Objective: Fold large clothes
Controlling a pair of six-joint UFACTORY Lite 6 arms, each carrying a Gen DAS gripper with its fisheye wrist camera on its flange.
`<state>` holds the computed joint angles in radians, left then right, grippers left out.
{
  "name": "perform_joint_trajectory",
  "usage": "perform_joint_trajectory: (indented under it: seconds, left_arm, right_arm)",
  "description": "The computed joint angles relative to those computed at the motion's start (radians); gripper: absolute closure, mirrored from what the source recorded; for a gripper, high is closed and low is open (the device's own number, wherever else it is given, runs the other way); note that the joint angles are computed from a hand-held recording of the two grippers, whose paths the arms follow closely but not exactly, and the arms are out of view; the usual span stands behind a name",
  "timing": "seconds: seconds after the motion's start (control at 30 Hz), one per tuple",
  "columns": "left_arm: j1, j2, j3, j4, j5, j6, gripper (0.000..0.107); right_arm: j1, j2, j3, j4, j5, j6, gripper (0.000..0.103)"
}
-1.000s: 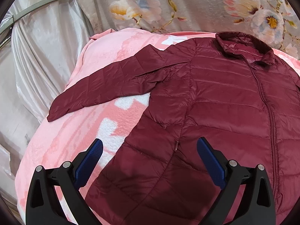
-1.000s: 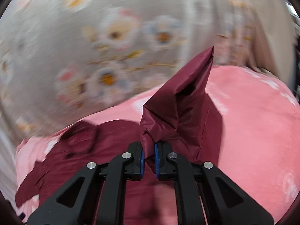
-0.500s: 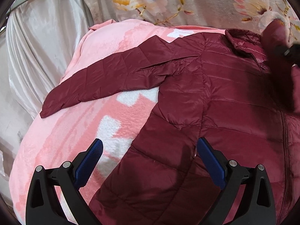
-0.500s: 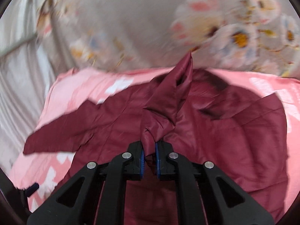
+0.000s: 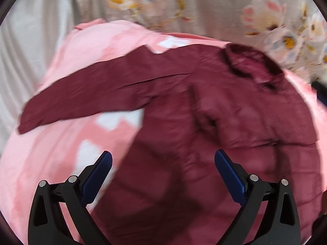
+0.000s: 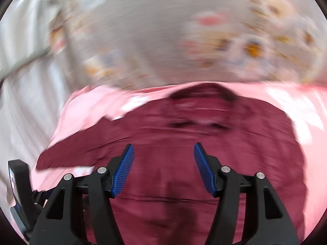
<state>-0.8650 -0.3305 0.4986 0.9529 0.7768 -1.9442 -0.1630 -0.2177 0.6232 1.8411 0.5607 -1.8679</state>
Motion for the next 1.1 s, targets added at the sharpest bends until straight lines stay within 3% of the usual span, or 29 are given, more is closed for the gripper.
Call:
perform_joint_trajectory:
  seconds: [0.03,0.1,0.27,0.33,0.43,0.47,0.5,0.57,0.6,0.63,0.73,0.9,0.97,1.1]
  left_arm:
    - [0.068,0.025,0.024,0.02,-0.1,0.032,0.009]
    - [0.147,0.098,0.077,0.011,-0.207,0.081,0.009]
    - [0.342,0.3,0.197,-0.074,-0.51,0.225,0.012]
    - [0.346,0.36,0.25,-0.077,-0.534,0.228,0.026]
    - [0.348,0.444,0.343,-0.171,-0.524,0.36,0.069]
    - [0.343,0.474,0.382,-0.182,-0.489,0.379,0.099]
    - [0.345,0.485,0.4,-0.158,-0.468,0.36,0.107]
    - [0.355,0.467,0.405,-0.085,-0.441,0.304,0.107]
    - [0.357,0.443,0.395,-0.056,-0.42,0.285,0.107]
    - [0.353,0.41,0.386,0.008,-0.381,0.238,0.107]
    - [0.369,0.369,0.347,0.052,-0.369,0.23,0.107]
    - [0.366,0.549,0.345,0.127,-0.417,0.146,0.107]
    - [0.32,0.571,0.346,0.225,-0.36,0.04,0.107]
    - [0.302,0.532,0.345,0.124,-0.306,0.148,0.102]
  right_arm:
    - [-0.074,0.044,0.019,-0.033,0.038,0.026,0.044]
    - [-0.261,0.183,0.086,-0.124,0.119,0.108,0.044]
    - [-0.455,0.492,0.279,-0.231,0.182,0.206,0.043]
    - [-0.479,0.62,0.374,-0.261,0.196,0.266,0.043]
    - [-0.467,0.755,0.504,-0.296,0.202,0.37,0.043]
    - [-0.457,0.784,0.539,-0.291,0.199,0.389,0.043]
    - [-0.449,0.795,0.559,-0.273,0.187,0.393,0.046]
    - [-0.426,0.801,0.595,-0.249,0.18,0.401,0.068]
    - [-0.425,0.801,0.603,-0.245,0.183,0.399,0.098]
    - [-0.432,0.771,0.582,-0.2,0.196,0.36,0.102]
    - [-0.443,0.671,0.476,-0.084,0.209,0.187,0.103]
    - [-0.355,0.748,0.475,-0.071,-0.003,0.069,0.103]
    - [-0.357,0.766,0.494,-0.087,-0.003,0.083,0.103]
    - [-0.352,0.656,0.426,-0.069,-0.095,0.036,0.095]
